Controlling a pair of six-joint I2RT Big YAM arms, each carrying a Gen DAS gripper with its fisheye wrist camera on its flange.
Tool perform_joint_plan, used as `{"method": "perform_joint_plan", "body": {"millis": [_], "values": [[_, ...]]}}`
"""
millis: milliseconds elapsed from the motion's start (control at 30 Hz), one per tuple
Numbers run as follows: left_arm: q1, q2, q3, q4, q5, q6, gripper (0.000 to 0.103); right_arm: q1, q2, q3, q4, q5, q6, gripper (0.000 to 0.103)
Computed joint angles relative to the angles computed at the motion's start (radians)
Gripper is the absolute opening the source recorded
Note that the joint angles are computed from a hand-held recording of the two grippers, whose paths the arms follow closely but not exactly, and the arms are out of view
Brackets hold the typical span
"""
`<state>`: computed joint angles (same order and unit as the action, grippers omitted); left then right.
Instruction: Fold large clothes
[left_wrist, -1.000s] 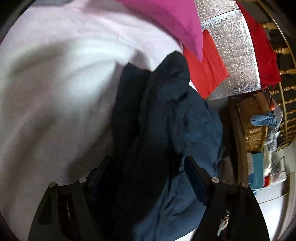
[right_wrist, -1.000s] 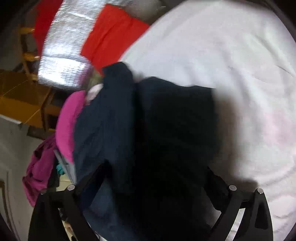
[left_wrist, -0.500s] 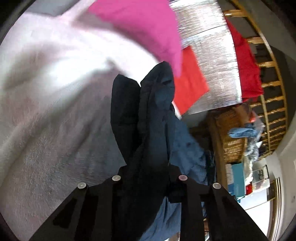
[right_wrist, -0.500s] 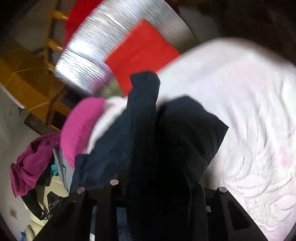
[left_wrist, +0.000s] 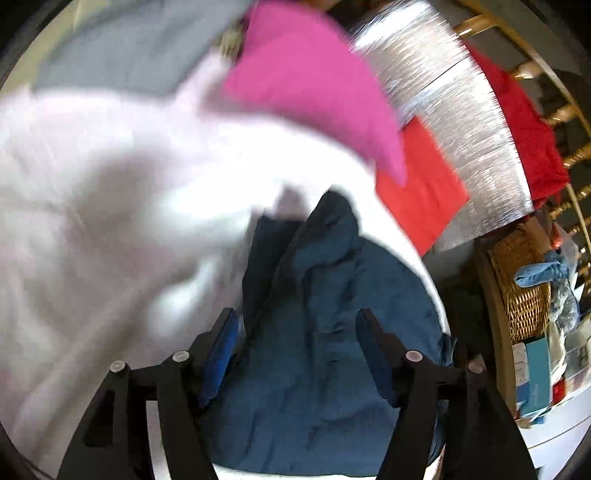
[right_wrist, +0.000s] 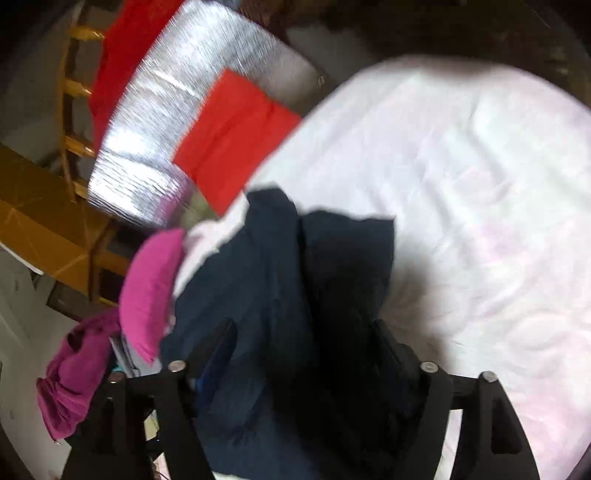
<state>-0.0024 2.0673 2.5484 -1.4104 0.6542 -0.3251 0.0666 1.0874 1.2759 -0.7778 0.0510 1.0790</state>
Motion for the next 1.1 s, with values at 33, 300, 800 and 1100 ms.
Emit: {"method": "perform_joint_plan", "body": {"millis": [33,300,800,1100], "values": [[0.009,-0.055,-0.083,0.059,0.005,0.012,0.074,0.01,-0.052,-0.025,-0.007,0.021,0.008,0.079],[0.04,-0.408,-0.638,0.237,-0.017,0.047,0.074,0.174,-0.194,-0.176,0.084,0.011,0.179,0.088],[0.028,-0.247,-0.593,0.252,0.144,-0.275,0.076,0.155,0.053,-0.144,0.251,0.013,0.384,0.089],[-0.007,-0.23,-0.581,0.339,0.118,-0.279,0.029,0.133,0.145,-0.01,0.126,0.071,0.255,0.043]]}}
